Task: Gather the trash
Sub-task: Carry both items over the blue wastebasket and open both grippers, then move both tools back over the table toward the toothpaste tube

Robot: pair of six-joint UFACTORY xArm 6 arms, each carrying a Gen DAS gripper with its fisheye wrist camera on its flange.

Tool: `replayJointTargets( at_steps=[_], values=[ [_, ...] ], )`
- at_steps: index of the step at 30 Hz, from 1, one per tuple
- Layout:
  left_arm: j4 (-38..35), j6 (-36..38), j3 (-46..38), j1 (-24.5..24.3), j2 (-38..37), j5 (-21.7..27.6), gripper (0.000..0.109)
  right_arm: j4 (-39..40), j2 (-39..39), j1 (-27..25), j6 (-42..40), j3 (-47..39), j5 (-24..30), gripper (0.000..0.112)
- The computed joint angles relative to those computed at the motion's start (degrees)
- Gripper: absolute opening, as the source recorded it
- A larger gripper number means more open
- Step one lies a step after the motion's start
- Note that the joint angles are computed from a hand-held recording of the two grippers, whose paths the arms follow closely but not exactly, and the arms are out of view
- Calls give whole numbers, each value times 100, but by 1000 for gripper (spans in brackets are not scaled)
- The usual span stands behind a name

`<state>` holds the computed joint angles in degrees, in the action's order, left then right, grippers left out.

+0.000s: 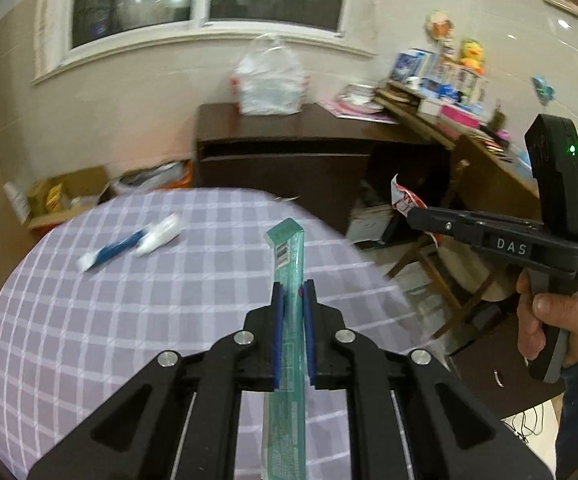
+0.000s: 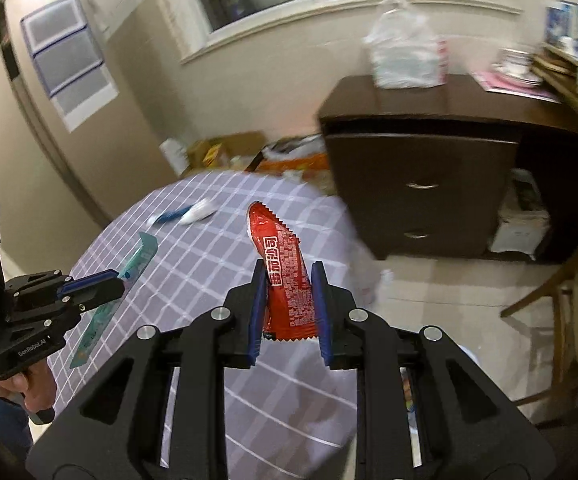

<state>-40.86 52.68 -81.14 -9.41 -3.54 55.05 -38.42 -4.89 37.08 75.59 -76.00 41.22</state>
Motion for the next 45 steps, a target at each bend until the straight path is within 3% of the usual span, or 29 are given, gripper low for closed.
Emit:
replayJointTargets(
  at_steps=[9, 16, 29, 33, 34, 35, 36, 38, 41, 45],
  values=[
    [-78, -199, -162, -976, 56, -34, 9, -494, -1929, -201, 1059, 1743, 780, 22],
    [22, -471, -298, -1560, 286, -52, 9, -493, -2806, -299, 1518, 2582, 1100, 22],
    [821, -1287, -627, -2434, 1038, 4, 9, 12, -3286, -926, 1704, 3577, 346, 23],
    [1151, -1614, -875, -2608, 1408, 73, 11, 294, -3336, -1288, 1630, 3918, -194, 30],
    [1205, -1696, -937, -2622, 1491, 97, 13, 379, -3335, -1363, 1615, 3999, -312, 36],
    [1305, -1803, -992, -2650, 1577, 88, 34, 454, -3330, -1438, 1637, 4085, -403, 59],
    [1340, -1867, -1011, -2656, 1613, 61, 65, 469, -3328, -1480, 1675, 4127, -424, 76],
    [1253, -1963, -877, -2627, 1555, -216, 85, 437, -3374, -1500, 1886, 4232, -384, 83],
    [1304, -2060, -884, -2568, 1561, -340, 90, 491, -3432, -1506, 2027, 4305, -242, 95],
    [1386, -2179, -943, -2453, 1536, -387, 92, 570, -3448, -1470, 2076, 4279, 26, 97]
  ],
)
